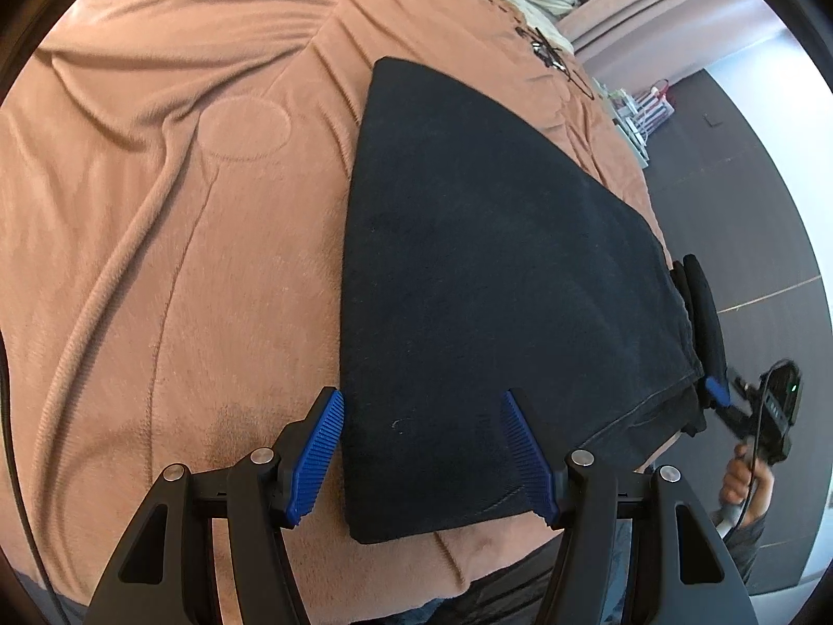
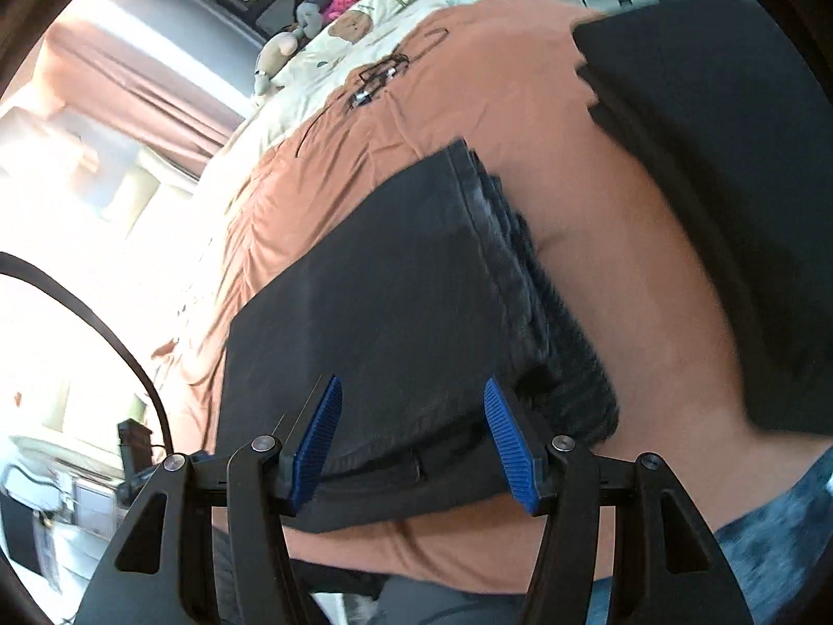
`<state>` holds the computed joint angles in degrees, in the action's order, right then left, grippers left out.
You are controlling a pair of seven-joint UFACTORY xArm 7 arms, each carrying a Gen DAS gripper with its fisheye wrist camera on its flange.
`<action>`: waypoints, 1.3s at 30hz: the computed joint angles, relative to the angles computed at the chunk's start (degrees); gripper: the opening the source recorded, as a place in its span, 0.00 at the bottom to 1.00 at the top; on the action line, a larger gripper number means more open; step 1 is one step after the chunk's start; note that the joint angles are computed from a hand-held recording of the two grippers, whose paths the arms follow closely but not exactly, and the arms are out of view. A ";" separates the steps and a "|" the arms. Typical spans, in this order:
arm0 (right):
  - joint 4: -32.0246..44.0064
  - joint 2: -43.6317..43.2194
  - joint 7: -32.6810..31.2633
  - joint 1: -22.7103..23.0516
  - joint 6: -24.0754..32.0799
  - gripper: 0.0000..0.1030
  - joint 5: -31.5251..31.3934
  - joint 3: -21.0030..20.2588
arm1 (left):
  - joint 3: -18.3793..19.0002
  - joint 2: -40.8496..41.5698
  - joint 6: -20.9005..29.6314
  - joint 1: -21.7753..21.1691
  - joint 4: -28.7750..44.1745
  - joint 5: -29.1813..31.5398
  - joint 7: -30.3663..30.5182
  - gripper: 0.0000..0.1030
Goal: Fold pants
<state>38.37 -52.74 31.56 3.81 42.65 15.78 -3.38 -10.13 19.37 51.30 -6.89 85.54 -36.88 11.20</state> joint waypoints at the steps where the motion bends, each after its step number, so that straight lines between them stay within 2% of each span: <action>1: -1.58 -0.89 0.06 0.27 -0.88 0.54 0.83 -0.55 | 0.00 0.13 0.15 0.07 0.04 -0.15 -0.13 0.63; 10: -6.17 -1.03 0.45 -0.20 -4.81 0.54 4.05 -3.79 | -0.16 0.33 0.31 -0.10 -0.10 -0.15 -0.31 0.63; 12: -6.19 -0.28 1.46 -1.00 -5.17 0.53 4.16 -3.42 | -0.19 0.40 0.24 -0.05 -0.25 -0.41 -0.32 0.63; 15: -6.96 0.05 3.45 -2.68 -5.55 0.41 3.94 -2.95 | -0.24 0.61 0.06 0.09 -0.42 -0.90 -0.34 0.63; 17: -7.42 -0.50 5.58 -3.84 -5.97 0.22 3.68 -1.95 | -0.33 0.47 -0.24 0.23 -0.88 -1.42 -0.07 0.63; 19: -8.74 -2.49 7.04 -4.63 -6.47 0.10 3.58 -2.03 | -0.39 0.04 -0.56 0.35 -1.66 -1.96 0.28 0.63; 21: -9.42 -3.69 7.69 -4.31 -7.58 0.05 3.49 -1.74 | -0.40 -0.41 -0.72 0.51 -2.31 -2.56 0.82 0.62; 26: -9.43 -6.97 8.76 -4.50 -8.48 0.01 0.77 0.63 | -0.16 -0.73 -0.69 0.85 -3.35 -3.97 0.97 0.49; 29: -8.76 -8.06 9.99 -4.51 -8.85 0.01 -1.05 2.39 | 0.16 -1.04 -1.29 0.60 -3.88 -3.50 0.28 0.36; 31: -8.84 -8.81 10.69 -4.17 -9.19 0.01 -1.91 3.17 | 0.24 -1.63 -2.05 0.56 -4.52 -3.31 0.48 0.21; 33: -9.07 -9.44 11.28 -4.07 -9.27 0.01 -2.97 3.98 | 0.15 -2.29 -1.77 1.17 -4.86 -4.53 1.51 0.14; 39: -11.01 -14.58 14.99 -5.87 -5.98 0.01 -5.73 5.64 | 0.44 -3.69 0.62 2.14 -4.14 -7.22 4.61 0.12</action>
<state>27.37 -67.33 46.56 -2.06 36.67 10.05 2.27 -9.69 15.68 51.92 -4.75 81.40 -44.09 15.81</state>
